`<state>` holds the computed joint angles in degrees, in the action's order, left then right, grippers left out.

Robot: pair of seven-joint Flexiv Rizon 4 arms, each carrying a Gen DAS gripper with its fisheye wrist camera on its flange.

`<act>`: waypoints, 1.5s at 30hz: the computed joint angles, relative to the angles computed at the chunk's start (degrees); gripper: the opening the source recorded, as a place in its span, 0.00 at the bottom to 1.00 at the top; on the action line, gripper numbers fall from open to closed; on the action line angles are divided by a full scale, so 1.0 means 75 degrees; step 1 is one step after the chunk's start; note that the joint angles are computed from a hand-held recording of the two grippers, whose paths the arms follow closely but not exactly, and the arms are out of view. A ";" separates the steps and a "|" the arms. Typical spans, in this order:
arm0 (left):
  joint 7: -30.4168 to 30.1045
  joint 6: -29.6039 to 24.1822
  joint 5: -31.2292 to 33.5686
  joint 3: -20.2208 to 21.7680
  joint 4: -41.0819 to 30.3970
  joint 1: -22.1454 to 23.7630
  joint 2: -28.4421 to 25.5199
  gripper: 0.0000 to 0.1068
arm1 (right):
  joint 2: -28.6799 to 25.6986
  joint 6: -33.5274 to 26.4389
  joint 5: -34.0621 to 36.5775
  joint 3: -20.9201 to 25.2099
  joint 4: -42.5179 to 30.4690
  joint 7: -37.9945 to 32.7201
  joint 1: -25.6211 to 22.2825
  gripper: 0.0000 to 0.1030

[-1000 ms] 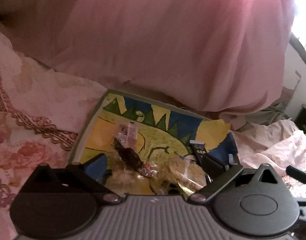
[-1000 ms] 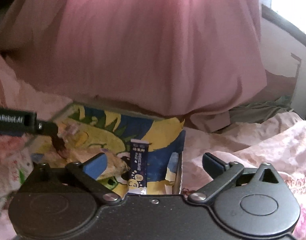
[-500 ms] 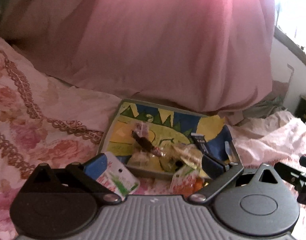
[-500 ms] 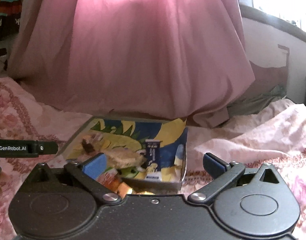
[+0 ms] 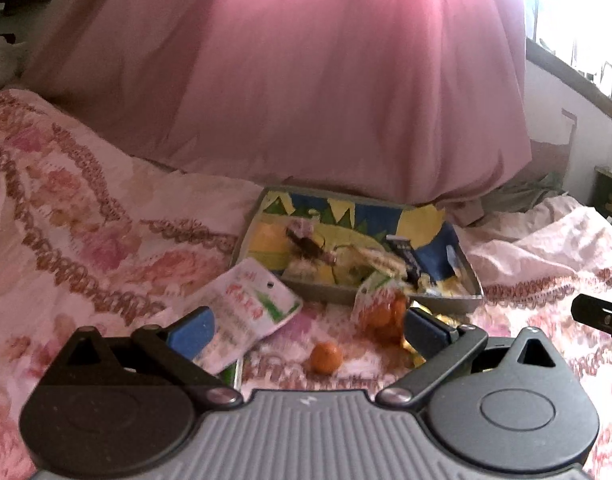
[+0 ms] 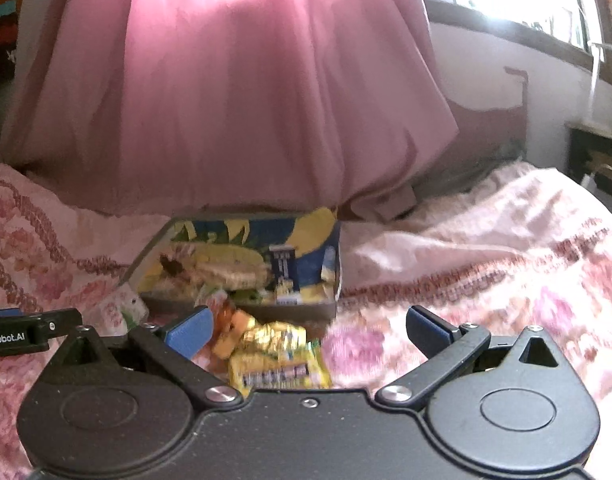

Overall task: Organize snacks
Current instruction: 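Withdraw both open tools from the tray back toward the remaining snacks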

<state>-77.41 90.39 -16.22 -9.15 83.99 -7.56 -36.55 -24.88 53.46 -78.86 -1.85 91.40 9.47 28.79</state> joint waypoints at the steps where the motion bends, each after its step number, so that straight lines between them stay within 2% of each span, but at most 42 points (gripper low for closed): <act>1: 0.0013 0.0047 0.0016 -0.0038 0.0186 0.0033 0.0103 0.96 | 0.0040 -0.0129 0.0177 0.0073 0.0066 -0.0055 0.0039 0.99; 4: 0.0089 0.0094 0.0088 -0.0099 0.0710 0.0092 0.0400 0.96 | 0.0113 -0.0580 0.0692 0.0253 0.0209 -0.0258 0.0210 0.99; 9: 0.0046 0.0145 0.0195 0.0132 0.1327 -0.0049 0.0764 0.96 | 0.0198 -0.0670 0.1037 0.0384 0.0406 -0.0309 0.0368 0.99; 14: -0.0203 0.0240 0.0291 0.0495 0.1736 -0.0267 0.1057 0.96 | 0.0496 0.0399 0.0038 0.0312 0.0847 0.0544 0.0201 0.99; 17: -0.0358 0.0273 0.0287 0.0552 0.1931 -0.0269 0.1203 0.96 | 0.0575 0.0606 -0.0482 0.0368 0.0928 0.0859 0.0119 0.99; 25: -0.0912 0.0056 0.0333 0.0996 0.1893 -0.0480 0.1239 0.96 | 0.0351 0.0308 0.0151 0.0528 0.0682 -0.0138 0.0203 0.99; 31: -0.1352 -0.0202 0.0607 0.1414 0.1667 -0.0735 0.1145 0.96 | 0.0279 0.0057 0.0707 0.0494 0.0617 -0.0455 0.0342 0.99; 33: -0.1464 -0.0478 0.0613 0.1401 0.1585 -0.0713 0.1167 0.96 | 0.0261 0.0040 0.0973 0.0494 0.0597 -0.0512 0.0336 0.99; 35: -0.1702 -0.1095 0.0694 0.1595 0.1291 -0.0816 0.1171 0.96 | 0.0210 0.0006 0.1415 0.0516 0.0504 -0.0651 0.0304 0.99; 37: -0.2157 -0.1760 0.0956 0.1923 0.0945 -0.0994 0.1196 0.96 | 0.0141 -0.0088 0.1926 0.0534 0.0357 -0.1028 0.0288 0.99; 40: -0.2474 -0.2620 0.1517 0.2076 0.0438 -0.1024 0.1251 0.96 | 0.0023 -0.0250 0.2251 0.0443 0.0150 -0.1566 0.0327 0.99; 45: -0.2770 -0.3402 0.2049 0.1913 -0.0234 -0.0813 0.1015 0.96 | -0.0440 -0.0476 0.3135 0.0399 -0.0410 -0.2536 0.0339 0.99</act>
<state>-98.19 64.87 -0.85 5.20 82.23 -13.66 -28.94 -28.18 49.89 -55.35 1.15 88.33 -9.55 31.34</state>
